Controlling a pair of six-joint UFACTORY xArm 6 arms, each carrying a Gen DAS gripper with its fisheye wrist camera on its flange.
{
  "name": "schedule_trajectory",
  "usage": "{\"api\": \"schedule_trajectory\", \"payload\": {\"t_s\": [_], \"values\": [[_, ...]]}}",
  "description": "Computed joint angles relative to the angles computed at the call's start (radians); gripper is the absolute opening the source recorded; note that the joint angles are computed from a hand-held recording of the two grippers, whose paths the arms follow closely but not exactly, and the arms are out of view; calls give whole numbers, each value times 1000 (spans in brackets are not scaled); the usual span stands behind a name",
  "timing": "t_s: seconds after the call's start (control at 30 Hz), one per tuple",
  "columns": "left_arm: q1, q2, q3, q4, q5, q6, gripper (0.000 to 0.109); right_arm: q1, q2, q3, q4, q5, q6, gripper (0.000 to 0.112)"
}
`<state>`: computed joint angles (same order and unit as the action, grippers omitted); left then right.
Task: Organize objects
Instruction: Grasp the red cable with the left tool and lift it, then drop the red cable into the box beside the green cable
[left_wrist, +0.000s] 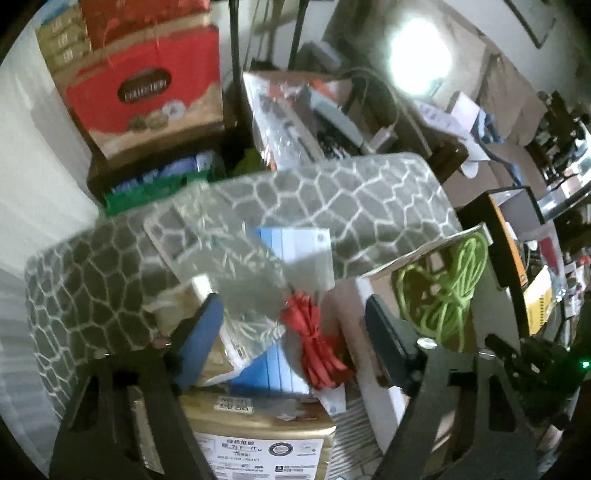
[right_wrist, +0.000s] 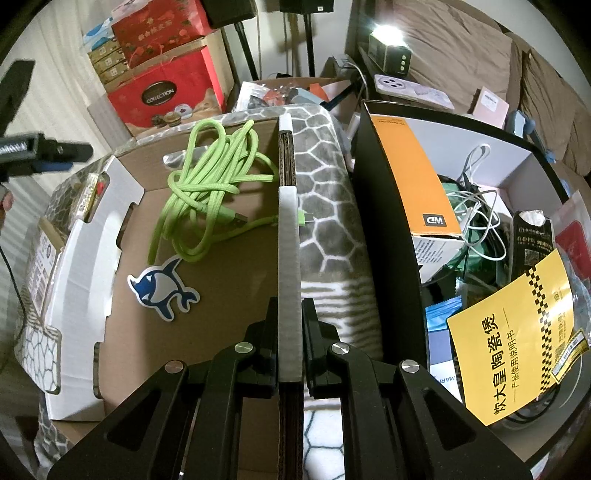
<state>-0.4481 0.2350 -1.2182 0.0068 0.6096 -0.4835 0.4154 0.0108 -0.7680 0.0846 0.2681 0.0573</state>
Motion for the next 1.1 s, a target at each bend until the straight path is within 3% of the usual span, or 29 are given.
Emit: {"api": "schedule_trajectory", "payload": {"t_s": [0.07,0.33,0.4,0.47,0.57,0.83,1.1], "values": [[2,6,7,-11,2,5,62,0,-1,1,-2,1,2,9],[-4,43,10,-118,-13,66,56,0,-2,2,0,0,1,9],[-9,59,-3,-116,-5,64,49,0,-2,2,-3,1,2,9],[-12,73,-12,-125,-2,72,34,-1,-2,5,5,-1,-5,9],[-13,75,-5,-97,-23,49,24,0,-2,5,1,-2,-1,9],[-9,7,66,-56,-96,1,22,-1,-1,3,1,1,-1,9],[-24,-110,97,63,-136,-62,20,-3,10,14,4,-14,-4,9]]}}
